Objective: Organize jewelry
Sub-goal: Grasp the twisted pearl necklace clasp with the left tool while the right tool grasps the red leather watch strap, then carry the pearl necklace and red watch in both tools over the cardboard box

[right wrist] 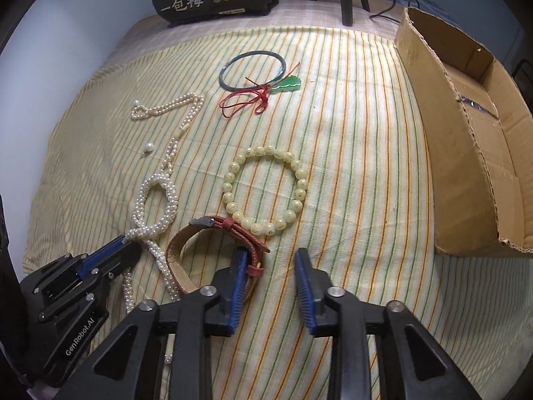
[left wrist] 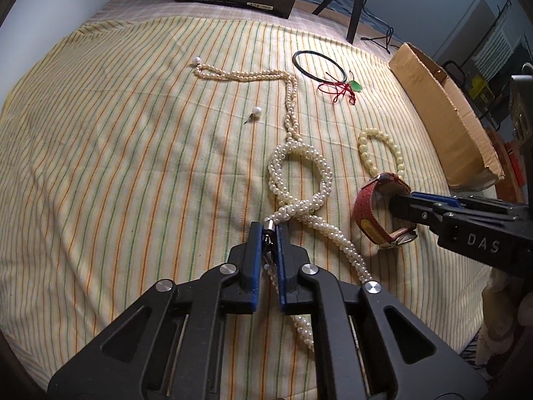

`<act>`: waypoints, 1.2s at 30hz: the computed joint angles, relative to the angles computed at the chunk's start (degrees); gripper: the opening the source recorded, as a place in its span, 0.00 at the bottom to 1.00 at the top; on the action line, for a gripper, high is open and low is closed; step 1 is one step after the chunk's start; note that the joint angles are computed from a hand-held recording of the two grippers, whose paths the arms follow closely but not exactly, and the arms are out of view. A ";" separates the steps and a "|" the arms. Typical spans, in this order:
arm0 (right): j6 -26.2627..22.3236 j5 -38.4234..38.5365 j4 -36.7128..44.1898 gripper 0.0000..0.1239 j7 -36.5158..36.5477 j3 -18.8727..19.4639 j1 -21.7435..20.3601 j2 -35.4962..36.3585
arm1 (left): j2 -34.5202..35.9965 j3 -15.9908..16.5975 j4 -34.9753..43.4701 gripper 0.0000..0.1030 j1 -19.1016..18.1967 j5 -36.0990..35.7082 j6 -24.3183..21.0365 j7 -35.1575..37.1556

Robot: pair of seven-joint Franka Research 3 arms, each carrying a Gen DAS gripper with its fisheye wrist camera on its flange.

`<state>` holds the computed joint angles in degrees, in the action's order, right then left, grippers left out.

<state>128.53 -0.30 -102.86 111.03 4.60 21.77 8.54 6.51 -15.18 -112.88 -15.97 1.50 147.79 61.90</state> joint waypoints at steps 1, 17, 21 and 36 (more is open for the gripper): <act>0.15 0.32 -0.05 0.15 -0.35 0.03 -0.07 -0.01 | -0.05 -0.01 -0.09 0.05 0.04 -0.25 0.27 0.05; 6.56 -0.70 -7.81 0.06 -1.45 0.86 -0.41 -7.09 | -6.87 0.26 -5.83 0.05 -0.51 -2.60 5.92 0.12; 7.87 -1.65 -10.42 0.06 -0.30 1.22 -1.14 -10.32 | -8.88 0.60 -6.82 0.05 -0.93 -2.96 6.79 0.05; 10.44 -4.22 -17.60 0.06 0.63 2.59 -6.47 -22.82 | -13.94 1.76 -6.07 0.05 -2.55 -3.40 9.27 1.79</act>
